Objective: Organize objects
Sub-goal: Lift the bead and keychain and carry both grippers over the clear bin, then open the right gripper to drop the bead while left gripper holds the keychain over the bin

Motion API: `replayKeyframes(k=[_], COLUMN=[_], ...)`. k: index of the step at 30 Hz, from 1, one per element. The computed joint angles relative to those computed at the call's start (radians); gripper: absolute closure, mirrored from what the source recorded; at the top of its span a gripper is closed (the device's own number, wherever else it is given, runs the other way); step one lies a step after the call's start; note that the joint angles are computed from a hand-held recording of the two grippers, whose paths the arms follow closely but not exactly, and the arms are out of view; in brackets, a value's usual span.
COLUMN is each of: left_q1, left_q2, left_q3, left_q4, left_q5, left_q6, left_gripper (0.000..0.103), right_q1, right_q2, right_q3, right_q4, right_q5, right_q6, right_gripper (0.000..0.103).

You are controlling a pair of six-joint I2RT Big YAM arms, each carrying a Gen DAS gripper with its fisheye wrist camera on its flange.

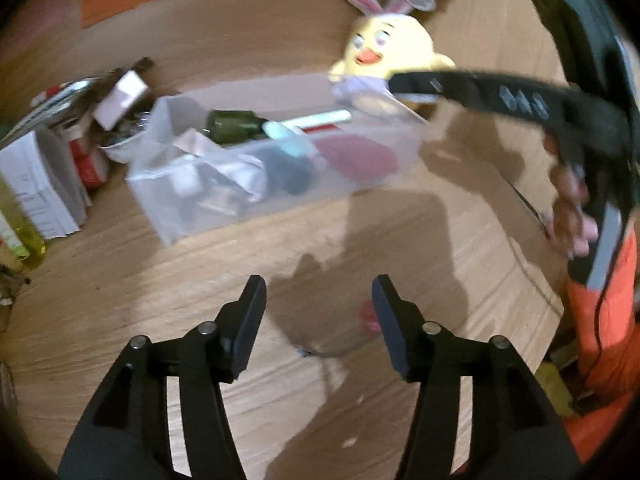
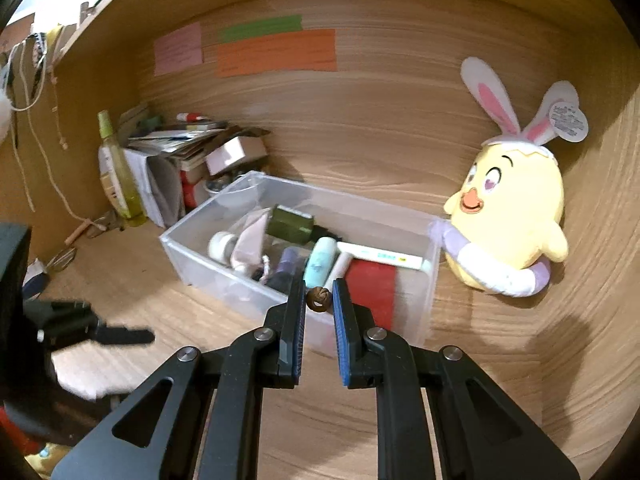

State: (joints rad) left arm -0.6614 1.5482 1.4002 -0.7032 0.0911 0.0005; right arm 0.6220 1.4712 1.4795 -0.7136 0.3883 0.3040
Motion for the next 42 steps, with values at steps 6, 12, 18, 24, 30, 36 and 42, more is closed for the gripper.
replayKeyframes(k=[6,12,18,24,30,36,42], left_q1=[-0.030,-0.035,-0.045,-0.018,0.028,0.066,0.091], left_q2=[0.038,0.062,0.060,0.056,0.041,0.031,0.035], left_q3=[0.006,0.021,0.015,0.032,0.062,0.098,0.145], left_q4=[-0.039,-0.047,-0.026,-0.018,0.031,0.070,0.103], left_q5=[0.003,0.014,-0.033,-0.016,0.003,0.018,0.025], left_q6=[0.032,0.029,0.049,0.011,-0.047,-0.097,-0.130], left_gripper=[0.047,0.063,0.083,0.083,0.083,0.083,0.083], right_q1=[-0.026,-0.039,-0.044,-0.055,-0.078,-0.097,-0.099], right_q2=[0.017,0.041,0.065,0.086,0.117,0.143,0.153], right_q3=[0.027,0.054,0.081,0.109,0.125,0.131,0.135], right_q4=[-0.012,-0.024,-0.038,-0.044,-0.063,-0.081,-0.088], right_q5=[-0.006,-0.026,-0.029,-0.032,-0.057,-0.095,-0.105], right_q6=[-0.003,-0.005,-0.016,-0.034,-0.012,0.008,0.008], right_gripper=[0.091,0.091,0.091,0.091,0.091,0.091,0.091])
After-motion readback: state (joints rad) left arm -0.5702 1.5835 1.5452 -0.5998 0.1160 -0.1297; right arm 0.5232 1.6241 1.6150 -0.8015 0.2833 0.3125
